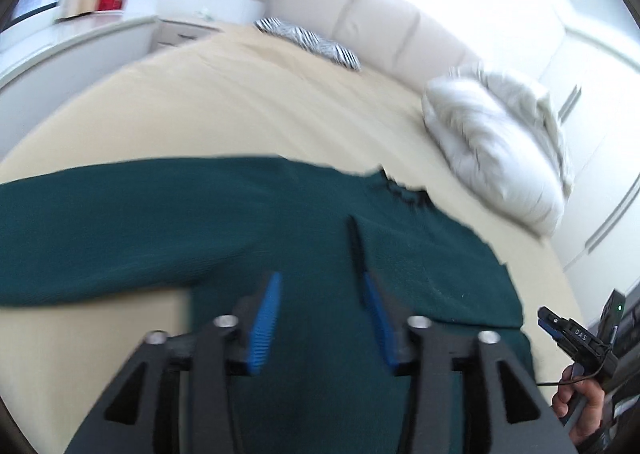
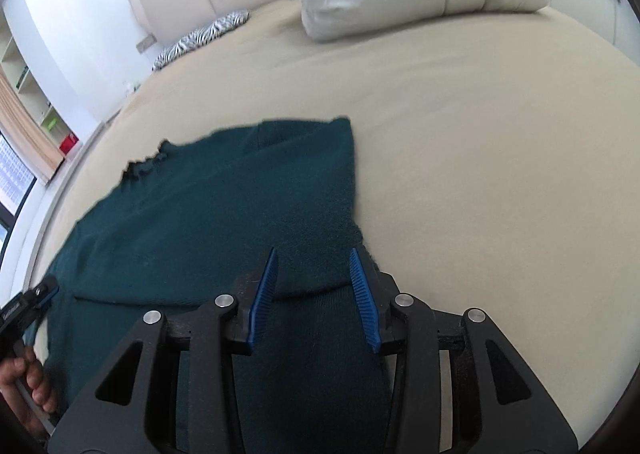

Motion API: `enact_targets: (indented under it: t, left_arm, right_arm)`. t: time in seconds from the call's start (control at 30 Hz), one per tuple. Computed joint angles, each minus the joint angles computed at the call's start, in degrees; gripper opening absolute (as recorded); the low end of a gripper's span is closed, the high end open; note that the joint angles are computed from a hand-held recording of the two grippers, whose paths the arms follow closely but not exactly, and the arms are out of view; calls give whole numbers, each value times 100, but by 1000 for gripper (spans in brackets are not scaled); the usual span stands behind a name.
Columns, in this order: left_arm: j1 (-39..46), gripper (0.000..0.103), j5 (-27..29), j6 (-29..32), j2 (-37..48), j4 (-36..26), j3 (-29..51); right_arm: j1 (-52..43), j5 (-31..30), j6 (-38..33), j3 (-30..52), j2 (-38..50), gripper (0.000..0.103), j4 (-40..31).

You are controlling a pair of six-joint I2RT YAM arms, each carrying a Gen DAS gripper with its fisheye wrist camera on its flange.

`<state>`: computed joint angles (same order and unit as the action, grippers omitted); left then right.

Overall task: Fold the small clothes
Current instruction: 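Grasp the other sleeve cuff with the left gripper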

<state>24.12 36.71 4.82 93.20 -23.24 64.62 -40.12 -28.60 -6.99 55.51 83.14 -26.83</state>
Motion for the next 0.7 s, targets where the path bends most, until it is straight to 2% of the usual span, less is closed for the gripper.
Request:
enact_targets:
  t: [0.07,0.13,0.2,0.3,0.4,0.5,0.6,0.7]
  left_arm:
    - [848,64,411,162,-218,-240,-112]
    - [1564,64,732,218,-38,-603,67]
    - [2365,65,1186,161,436,-1007,415]
    - [3141,65,1570,-66,1233,-1523,1057]
    - [3518,67,1807,-417,1732,-1603,1487]
    - [3721,71,1916,-1242,2271,-1309,1932]
    - [3808,71,2148,-2238,2935,-1052,2561]
    - [3714,70,2058,-2881,3365,-857,3160]
  right_arm:
    - [-103,-299,167,-242,-600,46,-85]
    - [-172,-600,215,-402,-1080,50,-320]
    - [7,-820,338,-537,-1553,51,-592]
    - [218,-1183,259,-799,-2203,52,-1229]
    - [560,-1288,410,-1086,-2609,52,-1539]
    - [935,-1247,698,-1427,-2979,52,-1654]
    - [1066,-1166,716,-1594,-3335,52,-1930]
    - [911,-1257,597,-1577,-3503,52,-2203]
